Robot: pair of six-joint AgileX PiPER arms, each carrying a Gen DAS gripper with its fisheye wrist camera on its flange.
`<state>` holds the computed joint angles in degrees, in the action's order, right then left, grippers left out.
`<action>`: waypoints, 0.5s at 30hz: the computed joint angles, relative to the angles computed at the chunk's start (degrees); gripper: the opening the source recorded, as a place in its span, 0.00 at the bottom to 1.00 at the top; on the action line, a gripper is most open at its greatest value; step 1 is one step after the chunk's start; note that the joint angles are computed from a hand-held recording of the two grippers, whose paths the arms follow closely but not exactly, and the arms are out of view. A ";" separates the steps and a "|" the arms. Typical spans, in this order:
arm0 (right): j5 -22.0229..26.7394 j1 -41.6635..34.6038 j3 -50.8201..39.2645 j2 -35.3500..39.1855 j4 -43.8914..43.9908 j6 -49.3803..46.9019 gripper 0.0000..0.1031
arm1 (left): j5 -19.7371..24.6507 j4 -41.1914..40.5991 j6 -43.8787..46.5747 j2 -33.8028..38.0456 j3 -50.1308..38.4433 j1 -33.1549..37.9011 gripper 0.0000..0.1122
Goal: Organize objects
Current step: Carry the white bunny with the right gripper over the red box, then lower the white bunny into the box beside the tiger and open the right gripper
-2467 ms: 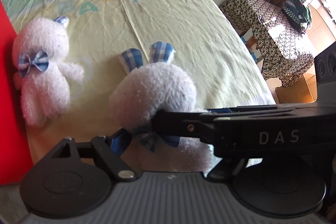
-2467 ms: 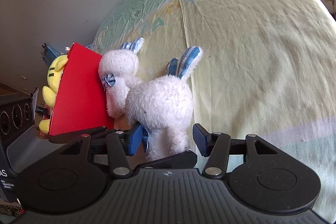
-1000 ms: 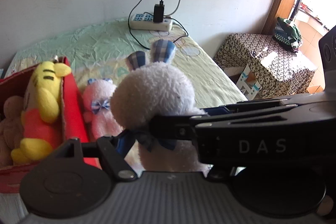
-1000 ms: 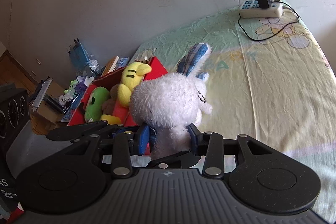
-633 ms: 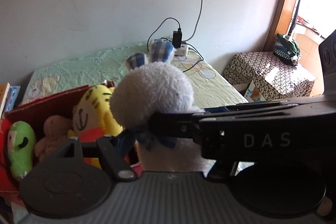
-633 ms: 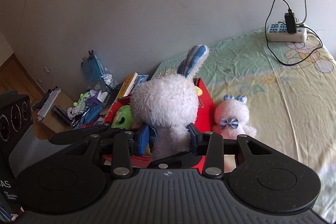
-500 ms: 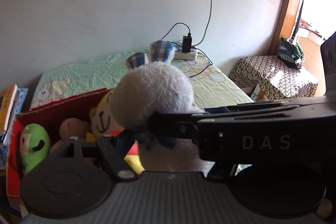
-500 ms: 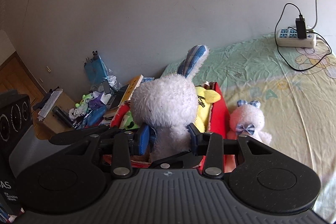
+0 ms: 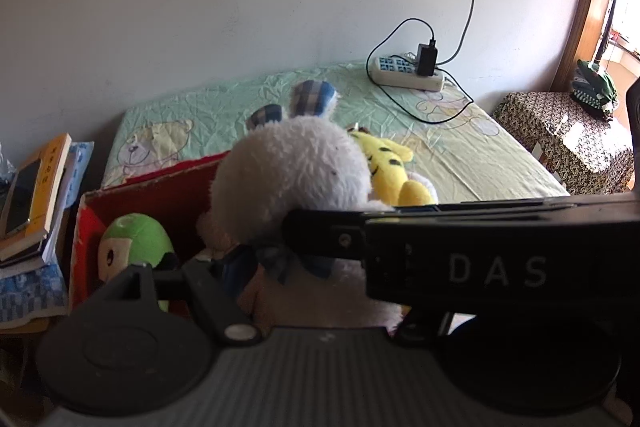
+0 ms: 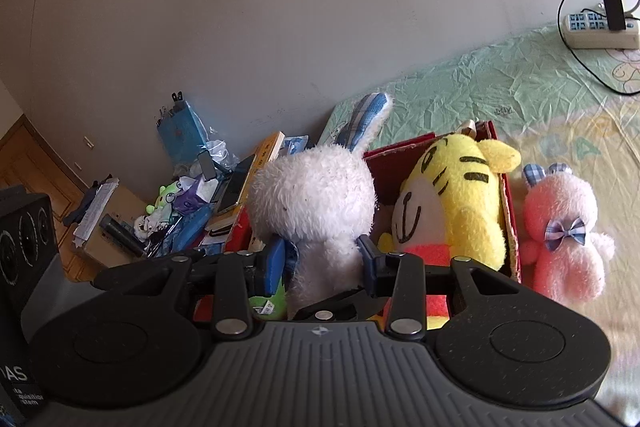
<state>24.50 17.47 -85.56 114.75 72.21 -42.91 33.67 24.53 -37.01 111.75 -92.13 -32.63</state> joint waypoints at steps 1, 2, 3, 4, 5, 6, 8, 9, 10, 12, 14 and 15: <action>-0.74 0.40 -0.61 0.76 -1.26 1.83 0.40 | -0.64 -0.68 0.48 0.17 0.52 0.58 0.61; -1.51 0.72 -1.15 1.34 -3.53 4.36 0.40 | -1.17 -1.76 1.15 0.50 0.83 1.21 0.63; -1.96 0.96 -1.64 1.89 -5.72 6.89 0.39 | -1.09 -3.24 2.09 1.13 0.56 1.83 0.64; -2.13 1.00 -2.04 2.56 -6.68 8.38 0.36 | -0.67 -4.80 3.29 2.04 -0.21 2.42 0.64; -1.89 0.87 -2.48 3.18 -6.80 9.04 0.34 | -0.50 -4.93 3.38 2.56 -0.41 2.66 0.64; -1.68 0.72 -2.73 3.61 -6.29 9.01 0.33 | -0.17 -4.34 3.01 3.02 -0.53 2.74 0.64; -1.99 0.95 -3.19 4.01 -6.66 9.79 0.33 | 0.82 -3.22 2.50 4.04 -1.01 2.81 0.67; -2.32 1.21 -3.54 4.19 -7.59 10.67 0.33 | 0.82 -3.70 2.91 4.31 -1.06 3.01 0.69; -2.49 1.32 -3.75 4.28 -8.54 11.58 0.33 | 0.71 -4.76 3.73 4.62 -1.15 3.36 0.69; -2.22 1.51 -5.39 5.38 -12.25 15.48 0.33 | 0.63 -5.80 4.70 5.28 -1.50 3.71 0.68; -1.59 1.25 -6.55 6.57 -13.24 16.74 0.33 | 0.77 -5.97 4.95 5.94 -2.00 3.72 0.68; -1.44 1.02 -6.63 6.97 -12.00 15.38 0.32 | 1.13 -6.34 5.34 6.33 -2.58 3.78 0.68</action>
